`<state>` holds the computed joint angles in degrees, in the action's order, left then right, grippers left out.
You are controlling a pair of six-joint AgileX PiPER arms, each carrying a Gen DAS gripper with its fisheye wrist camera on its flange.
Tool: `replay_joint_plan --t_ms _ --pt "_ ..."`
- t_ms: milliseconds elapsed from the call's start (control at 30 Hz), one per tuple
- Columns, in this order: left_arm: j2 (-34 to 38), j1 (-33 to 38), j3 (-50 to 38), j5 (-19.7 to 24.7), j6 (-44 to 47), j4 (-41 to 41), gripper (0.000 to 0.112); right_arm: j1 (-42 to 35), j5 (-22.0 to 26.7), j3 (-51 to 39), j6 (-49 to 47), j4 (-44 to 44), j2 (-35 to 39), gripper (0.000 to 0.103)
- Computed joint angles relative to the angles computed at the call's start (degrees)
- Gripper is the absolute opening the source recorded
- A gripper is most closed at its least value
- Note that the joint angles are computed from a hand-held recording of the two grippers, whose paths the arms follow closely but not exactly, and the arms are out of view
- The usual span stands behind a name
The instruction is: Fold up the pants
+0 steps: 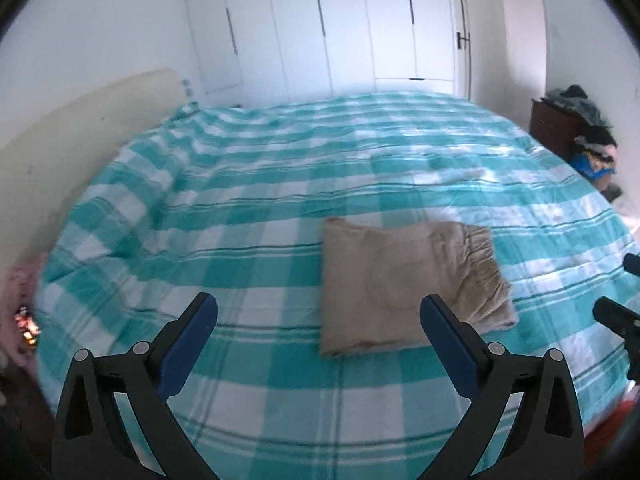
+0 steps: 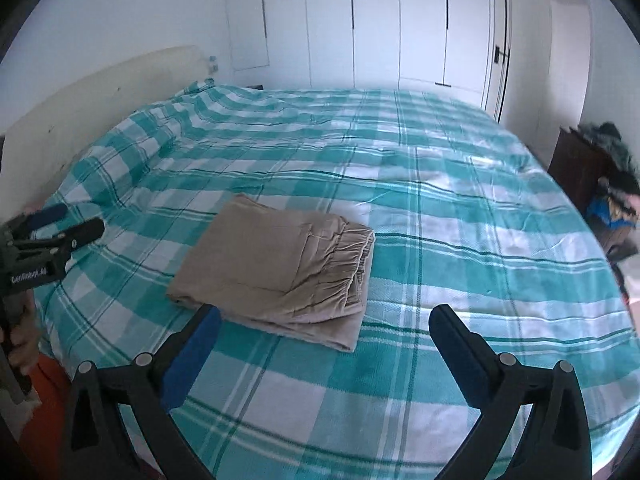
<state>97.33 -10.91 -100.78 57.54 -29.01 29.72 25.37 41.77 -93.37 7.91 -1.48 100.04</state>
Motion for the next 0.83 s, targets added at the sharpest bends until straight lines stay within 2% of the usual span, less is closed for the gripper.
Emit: replay_joint_plan --t_ms 67,100,167,200,300,367,533,733,833 --pt "-3.64 -1.67 4.63 0.65 -2.17 3.52 0.102 1.51 0.93 2.04 1.77 -1.38 -2.49 0.103" --pt "-4.58 -2.07 5.35 2.51 -1.35 3.60 0.102 2.36 1.75 2.87 2.91 -2.21 -3.50 0.103" --pt "-5.81 -1.08 5.11 7.56 6.72 -3.12 0.102 4.58 4.20 4.42 5.90 -4.53 -5.62 0.103" --pt "-6.98 -0.05 6.00 8.13 9.38 -6.69 0.102 5.69 5.15 5.20 7.21 -5.46 -6.64 0.103" --pt "-12.42 1.85 12.15 7.07 9.24 -11.44 0.102 9.23 7.57 7.87 11.19 -8.35 -9.97 0.103" --pt "-13.83 2.46 13.50 8.83 10.73 -14.08 0.102 11.64 9.20 9.11 14.29 -10.85 -11.57 0.103" --pt "-15.81 0.84 15.32 9.75 9.78 -14.14 0.102 15.41 12.39 10.07 18.15 -13.79 -13.39 0.103" --pt "-17.59 0.54 15.75 9.05 9.19 -17.04 0.102 17.15 13.06 10.78 20.11 -16.52 -14.48 0.103" --pt "-18.20 -1.68 16.32 8.21 6.81 -13.21 0.102 16.69 12.78 10.83 19.64 -15.58 -14.43 0.103"
